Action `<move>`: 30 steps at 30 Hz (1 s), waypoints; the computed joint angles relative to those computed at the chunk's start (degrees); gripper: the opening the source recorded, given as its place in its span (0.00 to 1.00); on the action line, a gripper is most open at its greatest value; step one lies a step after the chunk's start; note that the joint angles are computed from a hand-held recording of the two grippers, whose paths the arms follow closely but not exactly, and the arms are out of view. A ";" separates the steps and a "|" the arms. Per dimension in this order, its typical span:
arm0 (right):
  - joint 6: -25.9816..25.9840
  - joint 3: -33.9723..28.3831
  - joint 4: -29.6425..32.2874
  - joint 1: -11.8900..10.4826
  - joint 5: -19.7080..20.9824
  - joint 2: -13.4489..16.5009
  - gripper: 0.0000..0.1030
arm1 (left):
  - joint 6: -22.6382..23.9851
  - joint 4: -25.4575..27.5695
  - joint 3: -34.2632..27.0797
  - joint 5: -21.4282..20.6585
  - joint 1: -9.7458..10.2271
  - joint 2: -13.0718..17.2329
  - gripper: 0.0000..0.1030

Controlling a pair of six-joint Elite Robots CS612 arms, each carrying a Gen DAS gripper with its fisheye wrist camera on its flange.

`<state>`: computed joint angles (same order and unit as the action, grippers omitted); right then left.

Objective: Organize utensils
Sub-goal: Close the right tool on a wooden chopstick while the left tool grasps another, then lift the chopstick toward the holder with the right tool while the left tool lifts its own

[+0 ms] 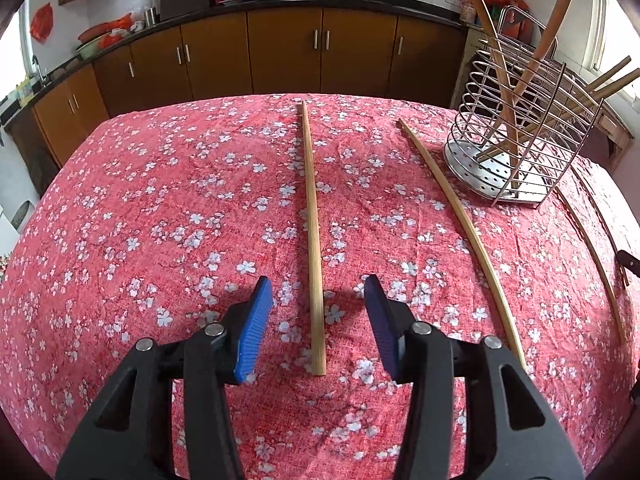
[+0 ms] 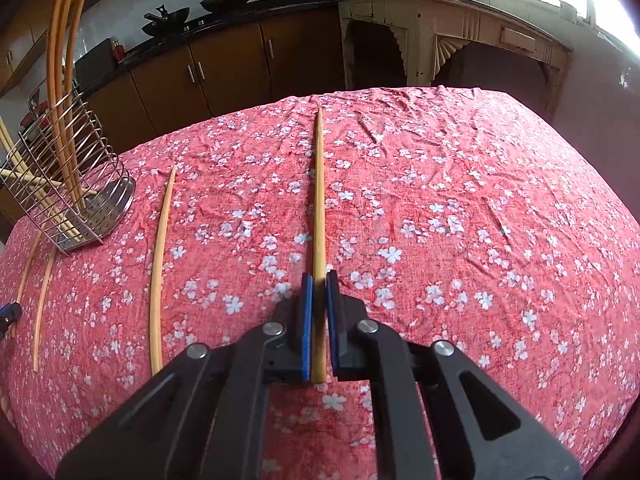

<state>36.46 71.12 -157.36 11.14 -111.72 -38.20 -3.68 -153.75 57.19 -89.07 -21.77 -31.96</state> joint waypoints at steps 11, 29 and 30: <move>0.56 2.59 -2.38 -0.12 1.54 -1.38 0.07 | -1.76 0.70 2.17 -0.66 0.13 -1.56 0.06; -7.79 6.13 -21.41 2.02 -12.90 -4.52 0.07 | -2.83 -23.02 7.89 -4.21 1.13 -6.78 0.06; -8.32 5.97 -22.60 2.05 -13.31 -4.54 0.07 | -3.34 -23.62 7.30 -4.11 1.11 -6.61 0.06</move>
